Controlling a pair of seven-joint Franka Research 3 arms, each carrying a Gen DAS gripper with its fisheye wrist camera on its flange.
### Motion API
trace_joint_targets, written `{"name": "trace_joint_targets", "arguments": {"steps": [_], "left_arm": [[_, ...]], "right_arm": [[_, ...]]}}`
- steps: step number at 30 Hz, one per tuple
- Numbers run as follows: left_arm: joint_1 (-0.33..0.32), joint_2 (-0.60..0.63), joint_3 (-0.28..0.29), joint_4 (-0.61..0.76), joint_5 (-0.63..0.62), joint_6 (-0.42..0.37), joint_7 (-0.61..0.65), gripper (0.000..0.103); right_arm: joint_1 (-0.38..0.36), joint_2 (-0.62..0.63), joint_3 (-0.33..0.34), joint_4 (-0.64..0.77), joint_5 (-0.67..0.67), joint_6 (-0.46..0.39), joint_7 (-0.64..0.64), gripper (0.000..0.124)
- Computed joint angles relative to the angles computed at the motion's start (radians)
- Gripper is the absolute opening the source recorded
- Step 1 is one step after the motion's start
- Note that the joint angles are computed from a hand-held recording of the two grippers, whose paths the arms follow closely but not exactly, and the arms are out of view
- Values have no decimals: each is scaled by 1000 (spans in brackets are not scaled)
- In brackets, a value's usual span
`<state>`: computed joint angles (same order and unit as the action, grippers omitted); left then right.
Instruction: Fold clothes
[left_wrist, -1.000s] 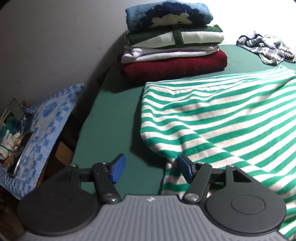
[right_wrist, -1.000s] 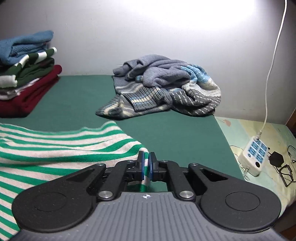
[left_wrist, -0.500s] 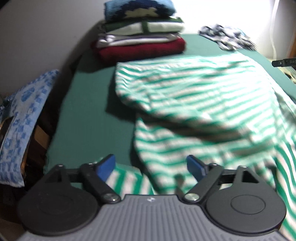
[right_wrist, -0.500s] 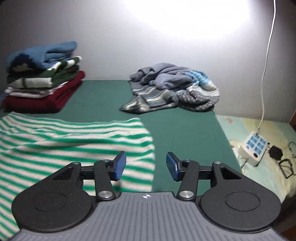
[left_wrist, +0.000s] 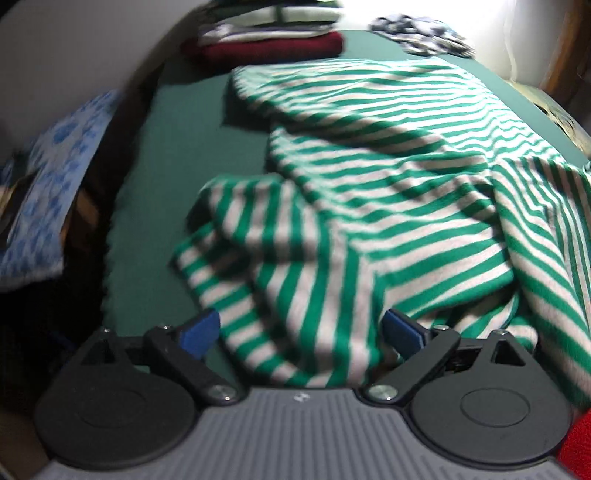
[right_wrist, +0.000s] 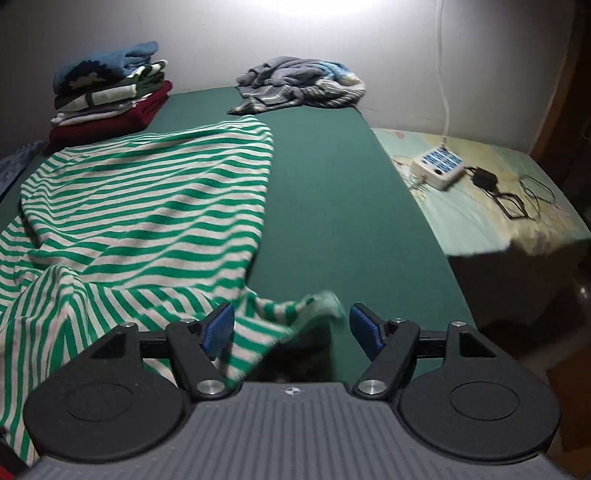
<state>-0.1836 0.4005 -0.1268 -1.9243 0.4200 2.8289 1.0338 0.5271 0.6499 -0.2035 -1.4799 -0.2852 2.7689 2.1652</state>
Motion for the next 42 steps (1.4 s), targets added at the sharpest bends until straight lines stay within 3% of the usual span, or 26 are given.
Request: {"name": "trace_joint_targets", "arguments": {"steps": [7,10,15,17,19,20,21,23,28,33,37,39,42], "left_arm": [[82,-2,-104,-51,-190,79,46,98],[95,23,-144,-31,-256,107,77,102],[-101,48,48,15,-133,125,-167,101],[-134,57,87,29,-96,134,-266,98],[-185,62,148,44,-36,135,-378,71],[-178,63,140,52,-29,128,-394,36],[-173,64,134,59,-19,121,-412,18],[-189,57,146,64,25,114,-469,13],[-290,-20,241,17,229,100,-706,11],[-290,-131,234,-70,351,86,-849,12],[-246,-156,167,-93,341,19,-839,18],[-204,-135,114,-80,279,-22,-779,20],[-170,-116,56,-53,267,-128,-716,35]], "right_arm": [[1,-42,21,-94,50,15,85,73],[-50,-30,88,-87,124,51,36,73],[-83,8,140,-63,245,102,-28,74],[-97,21,161,-65,297,153,-50,76],[-136,35,214,-59,352,184,-112,70],[-158,43,245,-55,379,195,-148,64],[-185,49,280,-51,402,207,-192,46],[-232,48,337,-53,439,232,-275,37],[-374,14,498,-98,536,298,-476,28],[-486,-37,613,-138,621,276,-628,24],[-493,-52,608,-134,666,210,-689,24],[-434,-41,533,-109,656,174,-660,27],[-329,-27,401,-76,613,114,-612,34]]}}
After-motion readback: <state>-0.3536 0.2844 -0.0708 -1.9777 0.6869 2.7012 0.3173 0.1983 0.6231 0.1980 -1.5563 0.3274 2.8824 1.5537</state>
